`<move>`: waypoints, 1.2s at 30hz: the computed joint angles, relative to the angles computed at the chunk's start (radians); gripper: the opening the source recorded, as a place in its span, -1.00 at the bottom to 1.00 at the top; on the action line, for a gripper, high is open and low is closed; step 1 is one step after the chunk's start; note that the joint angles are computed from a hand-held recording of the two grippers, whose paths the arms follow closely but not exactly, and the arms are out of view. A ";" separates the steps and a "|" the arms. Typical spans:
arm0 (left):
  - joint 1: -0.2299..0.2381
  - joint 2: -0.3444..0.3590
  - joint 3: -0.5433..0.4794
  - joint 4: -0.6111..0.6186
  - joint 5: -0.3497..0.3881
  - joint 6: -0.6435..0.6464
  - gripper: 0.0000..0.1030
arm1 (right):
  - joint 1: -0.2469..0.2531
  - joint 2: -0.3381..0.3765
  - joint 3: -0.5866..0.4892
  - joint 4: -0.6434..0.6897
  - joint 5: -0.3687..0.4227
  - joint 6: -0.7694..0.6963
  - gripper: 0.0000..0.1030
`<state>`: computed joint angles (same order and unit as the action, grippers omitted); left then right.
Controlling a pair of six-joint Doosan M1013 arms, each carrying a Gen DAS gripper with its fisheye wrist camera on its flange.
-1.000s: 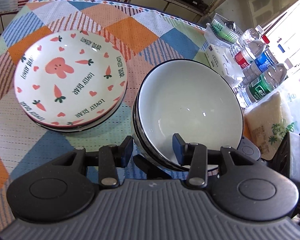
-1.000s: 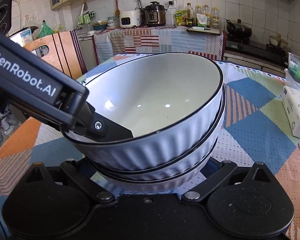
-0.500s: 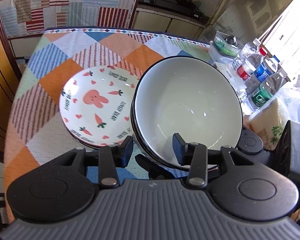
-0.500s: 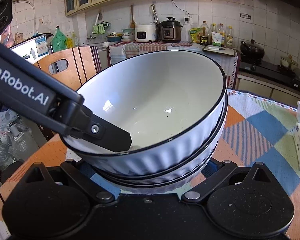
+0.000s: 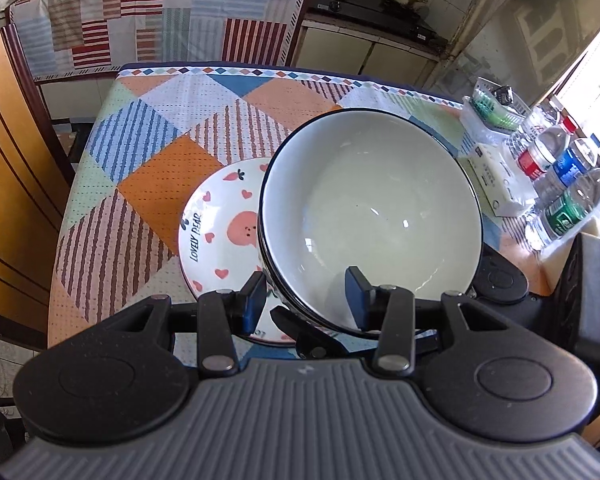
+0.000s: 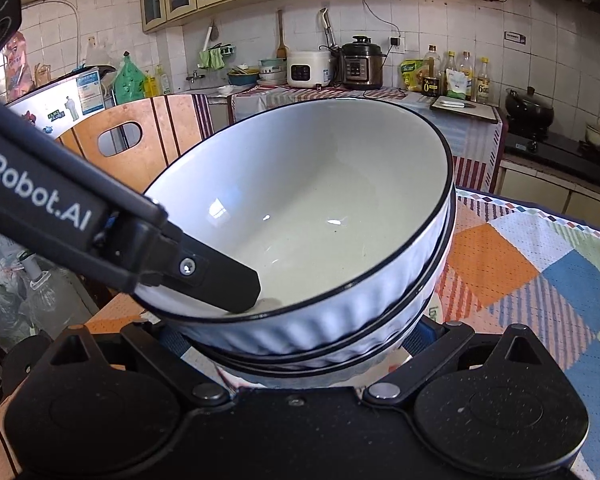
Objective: Organize plates and bowls
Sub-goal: 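Lift the bowl stack with both grippers and lower it onto the bunny plate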
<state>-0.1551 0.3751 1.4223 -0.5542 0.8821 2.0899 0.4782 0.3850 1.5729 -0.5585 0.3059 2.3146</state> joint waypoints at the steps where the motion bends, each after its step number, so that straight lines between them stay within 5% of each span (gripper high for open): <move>1: 0.000 0.008 -0.007 0.001 0.001 0.001 -0.20 | -0.001 0.007 -0.008 0.005 0.005 -0.003 0.97; 11: -0.013 0.069 -0.040 0.041 -0.003 -0.023 -0.20 | -0.027 0.065 -0.065 0.251 0.067 -0.234 0.97; 26: -0.012 0.085 -0.020 0.013 -0.038 0.003 -0.20 | -0.007 0.085 -0.064 0.096 0.095 -0.121 0.97; 36: -0.016 0.086 -0.024 0.028 -0.047 -0.004 -0.20 | -0.016 0.089 -0.074 0.144 0.101 -0.127 0.98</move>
